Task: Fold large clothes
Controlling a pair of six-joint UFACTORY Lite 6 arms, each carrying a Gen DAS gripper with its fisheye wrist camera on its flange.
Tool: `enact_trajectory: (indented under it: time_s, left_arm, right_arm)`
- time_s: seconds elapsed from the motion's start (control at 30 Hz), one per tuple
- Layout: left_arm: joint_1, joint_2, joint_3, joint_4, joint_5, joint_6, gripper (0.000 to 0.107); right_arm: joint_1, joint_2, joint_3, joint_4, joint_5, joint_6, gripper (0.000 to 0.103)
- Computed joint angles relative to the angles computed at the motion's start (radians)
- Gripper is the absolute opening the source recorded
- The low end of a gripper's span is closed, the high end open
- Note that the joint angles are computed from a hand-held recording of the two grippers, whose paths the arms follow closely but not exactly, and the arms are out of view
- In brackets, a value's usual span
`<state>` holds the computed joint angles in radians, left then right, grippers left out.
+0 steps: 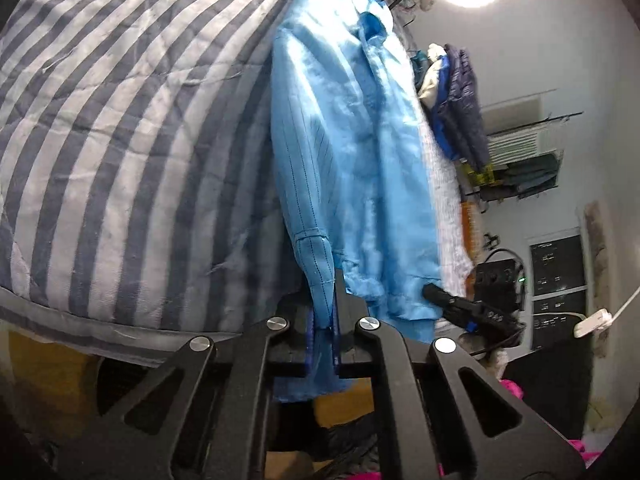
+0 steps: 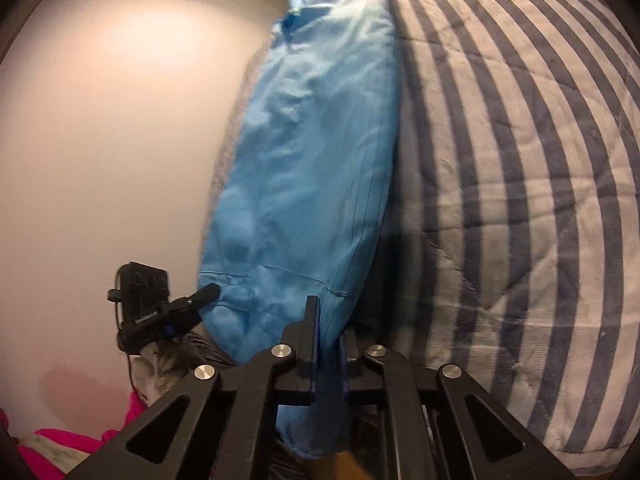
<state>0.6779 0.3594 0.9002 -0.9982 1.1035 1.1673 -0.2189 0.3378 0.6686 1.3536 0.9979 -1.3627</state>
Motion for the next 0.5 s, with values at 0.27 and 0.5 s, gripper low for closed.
enact_trajectory:
  time_s: [0.27,0.5]
  left_arm:
    - [-0.029,-0.059,0.079,-0.077,0.126,-0.068,0.002]
    - [-0.084,0.002,0.237,-0.147,0.149,-0.139,0.002]
  right_arm:
    - [-0.038,-0.042,0.05,0.055,0.12,0.035,0.002]
    - [0.03,0.003,0.222,0.109,0.104,0.118,0.002]
